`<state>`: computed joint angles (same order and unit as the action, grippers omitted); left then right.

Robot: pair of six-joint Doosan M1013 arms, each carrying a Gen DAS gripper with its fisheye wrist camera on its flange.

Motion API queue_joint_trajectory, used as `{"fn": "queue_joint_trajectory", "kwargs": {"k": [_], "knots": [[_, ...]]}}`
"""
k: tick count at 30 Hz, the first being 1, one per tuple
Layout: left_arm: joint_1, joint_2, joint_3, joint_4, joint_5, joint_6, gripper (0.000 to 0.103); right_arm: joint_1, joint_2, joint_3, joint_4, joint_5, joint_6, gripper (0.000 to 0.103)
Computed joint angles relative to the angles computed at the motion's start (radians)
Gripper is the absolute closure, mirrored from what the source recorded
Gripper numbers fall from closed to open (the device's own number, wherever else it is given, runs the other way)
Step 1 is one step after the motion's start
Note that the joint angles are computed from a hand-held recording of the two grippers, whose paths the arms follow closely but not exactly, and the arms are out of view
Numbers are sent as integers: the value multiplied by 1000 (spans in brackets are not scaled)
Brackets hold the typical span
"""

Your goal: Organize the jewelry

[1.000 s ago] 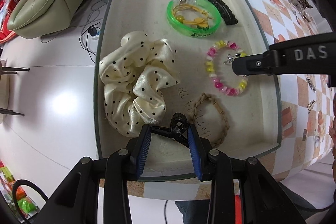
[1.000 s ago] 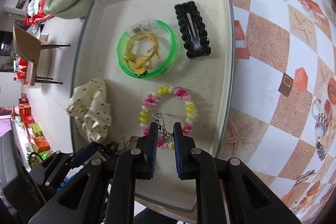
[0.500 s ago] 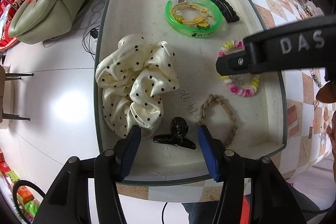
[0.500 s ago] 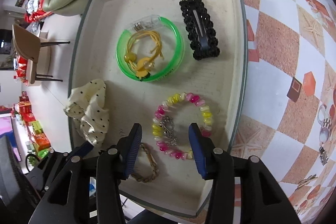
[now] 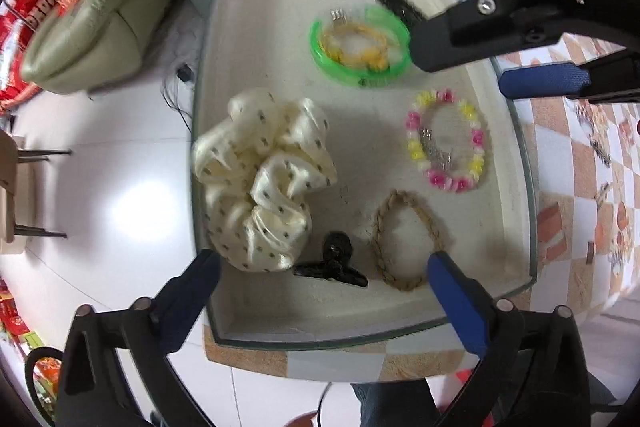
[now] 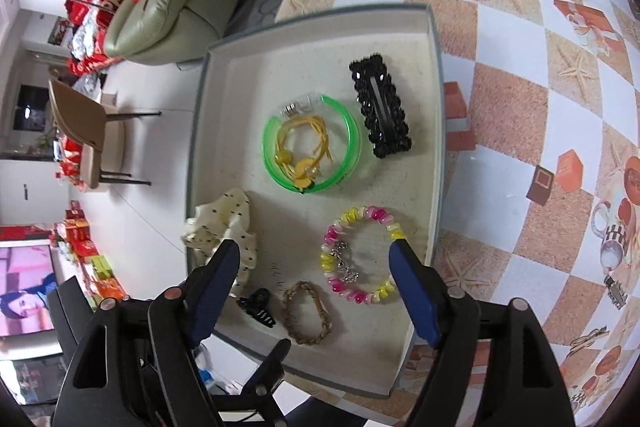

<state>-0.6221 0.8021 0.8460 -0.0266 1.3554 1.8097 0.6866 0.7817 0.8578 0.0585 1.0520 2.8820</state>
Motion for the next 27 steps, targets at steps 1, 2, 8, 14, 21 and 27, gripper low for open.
{"fn": "queue_joint_trajectory", "kwargs": {"k": [1,2,8,14,21,27], "knots": [[-2,-2,-1,0,3,5,0,0,-8,10,-7,-11,8,22],[-4,-4,-2,2,7,8,0,3,-21,28,-18,-27,23,21],[-18,-11,-17,13,13,17,0,17,-114,151,-105,-91,106,14],[-44,-28,-29,3,-4,16,0,33,-211,290,-162,-16,144,14],[-88,-41,-39,-11,-17,5,0,47,-335,520,-125,42,223,14],[-141,-42,-36,0,3,-2,0,49,-396,635,-89,32,224,14]]}}
